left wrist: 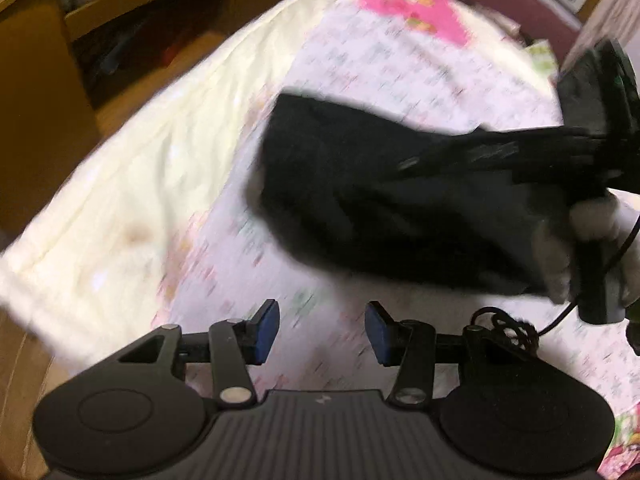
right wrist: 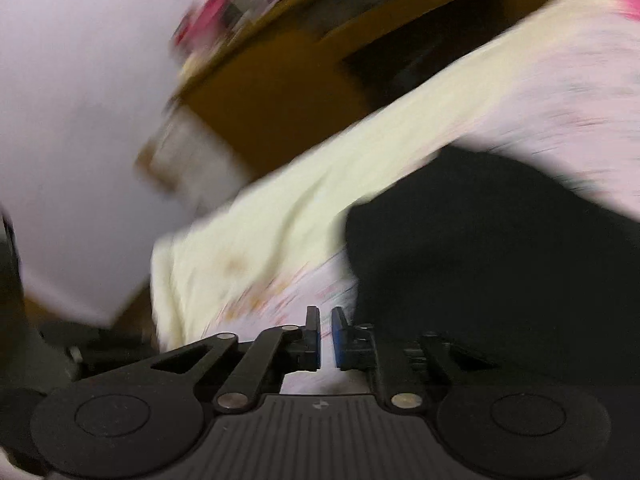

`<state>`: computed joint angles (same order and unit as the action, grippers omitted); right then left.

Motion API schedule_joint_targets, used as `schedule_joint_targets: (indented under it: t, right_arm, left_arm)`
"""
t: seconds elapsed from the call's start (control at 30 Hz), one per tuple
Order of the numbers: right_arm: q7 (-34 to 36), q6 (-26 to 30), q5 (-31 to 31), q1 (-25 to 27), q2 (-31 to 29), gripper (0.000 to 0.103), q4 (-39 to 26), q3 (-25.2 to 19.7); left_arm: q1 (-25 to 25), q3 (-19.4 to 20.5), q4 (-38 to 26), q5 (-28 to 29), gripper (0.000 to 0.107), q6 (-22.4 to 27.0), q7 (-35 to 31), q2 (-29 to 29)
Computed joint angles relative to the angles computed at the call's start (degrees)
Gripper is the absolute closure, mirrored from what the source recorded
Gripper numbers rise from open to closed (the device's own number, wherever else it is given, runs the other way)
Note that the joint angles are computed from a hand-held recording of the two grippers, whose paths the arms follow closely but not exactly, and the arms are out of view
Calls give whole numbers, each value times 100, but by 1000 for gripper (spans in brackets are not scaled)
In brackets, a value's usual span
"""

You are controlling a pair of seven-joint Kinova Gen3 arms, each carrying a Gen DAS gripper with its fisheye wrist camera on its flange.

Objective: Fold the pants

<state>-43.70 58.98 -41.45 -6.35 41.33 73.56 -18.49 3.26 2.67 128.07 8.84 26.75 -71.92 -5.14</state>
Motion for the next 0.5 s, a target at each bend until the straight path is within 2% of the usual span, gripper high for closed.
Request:
schedule_joint_targets:
  t: [0.03,0.07,0.17,0.23,0.3,0.4,0.5]
  right_arm:
    - [-46,-181,-84,155,-106,72,60,81]
    - [-110,-379,-96,283,-203,57,84,199]
    - [-327,-665,178,514,-297,59,-77,503]
    - [-580,-825,519,547,-389,60,-90,725]
    - [-475,-688,657,784,-433,60,-40,615]
    - [-249,-290,723,950,-493,60,128,454]
    - [343,164,789,1089,-603,60,410,294]
  left_arm:
    - [-33,14,-13,144,53,-102,-192,9]
    - [-14,-3,-80,289,52,-254,-425,69]
    - [166,-71,-430,711,46,-820,-1124,485]
    - [-71,183,-570,1165,46,-1078,-1575,714]
    - [-104,328,-749,1458,46,-1450,-1916,1013]
    - [113,281,-1069,1243,46,-1716,-1890,1524]
    - [666,-127,-1384,555,46,-1640,-1425,1955]
